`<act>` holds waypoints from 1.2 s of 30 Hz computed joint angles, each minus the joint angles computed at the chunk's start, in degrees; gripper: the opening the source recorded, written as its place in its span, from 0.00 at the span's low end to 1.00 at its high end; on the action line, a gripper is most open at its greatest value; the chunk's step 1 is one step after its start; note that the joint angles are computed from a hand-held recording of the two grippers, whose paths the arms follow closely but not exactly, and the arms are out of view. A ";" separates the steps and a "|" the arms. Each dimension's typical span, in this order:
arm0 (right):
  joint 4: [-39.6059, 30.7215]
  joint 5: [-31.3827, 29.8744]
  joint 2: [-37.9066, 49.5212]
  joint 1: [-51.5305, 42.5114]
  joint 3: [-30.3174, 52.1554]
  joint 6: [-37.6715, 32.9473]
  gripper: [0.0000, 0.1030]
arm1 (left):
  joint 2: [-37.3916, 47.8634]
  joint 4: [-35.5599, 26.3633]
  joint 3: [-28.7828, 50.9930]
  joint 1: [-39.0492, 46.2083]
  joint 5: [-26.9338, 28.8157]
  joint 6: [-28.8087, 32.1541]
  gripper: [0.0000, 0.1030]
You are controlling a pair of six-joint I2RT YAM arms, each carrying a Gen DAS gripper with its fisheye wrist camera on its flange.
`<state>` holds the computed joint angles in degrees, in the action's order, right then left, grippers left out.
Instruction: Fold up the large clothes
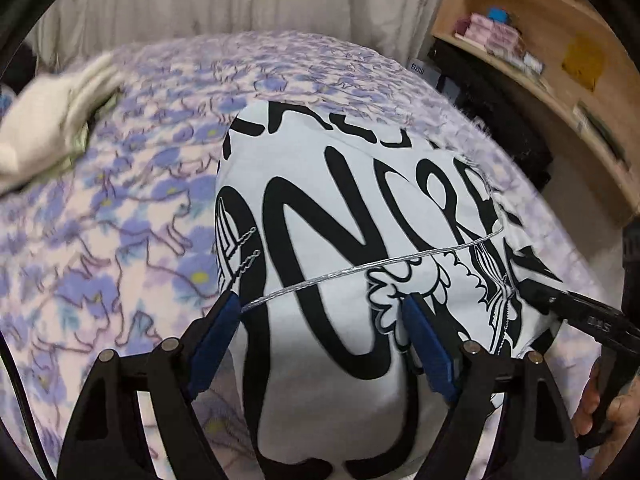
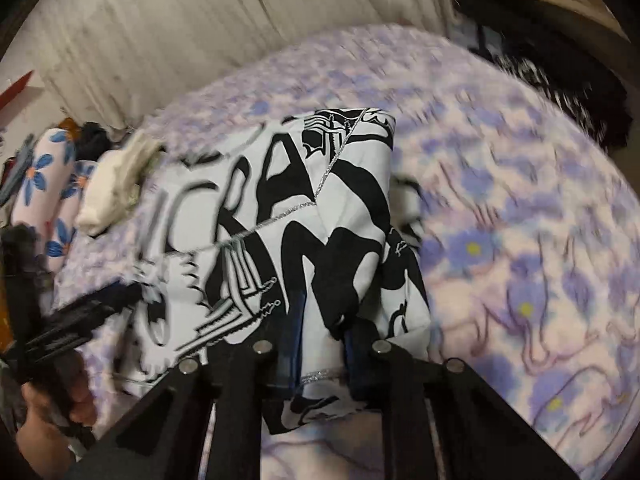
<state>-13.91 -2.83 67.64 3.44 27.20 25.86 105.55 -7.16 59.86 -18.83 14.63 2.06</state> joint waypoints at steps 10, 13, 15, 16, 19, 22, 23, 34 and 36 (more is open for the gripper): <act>-6.84 4.22 -2.06 1.57 3.02 0.66 0.27 | -2.56 0.72 -2.48 -0.63 -3.87 0.47 0.79; -10.22 8.85 -8.65 4.21 3.54 1.81 0.29 | -7.49 3.21 -5.43 0.24 -3.73 -0.77 0.79; -10.15 10.46 -10.74 5.67 4.32 2.04 0.29 | -9.15 4.10 -5.61 0.19 -3.24 -1.20 0.79; -9.34 10.92 -10.26 6.33 5.19 1.92 0.29 | -9.84 4.64 -5.54 -0.21 -3.16 -1.61 0.79; -6.00 12.02 -2.39 8.15 9.95 0.44 0.29 | -8.33 4.80 -2.38 -1.76 -3.76 -2.44 0.74; -1.71 10.16 7.13 9.40 15.32 -1.62 0.29 | -2.89 0.80 4.95 -2.93 -2.65 -3.83 0.59; -0.88 9.45 10.22 9.75 17.40 -2.16 0.29 | -0.27 -1.19 8.18 -2.97 -1.60 -5.01 0.58; -0.70 11.23 32.42 1.37 28.96 -6.08 0.23 | 15.06 -3.84 21.67 -4.04 -4.36 -4.72 0.44; -0.05 9.34 31.52 -2.08 27.35 -5.84 0.20 | 15.78 -3.60 21.99 -3.50 -3.89 -4.78 0.44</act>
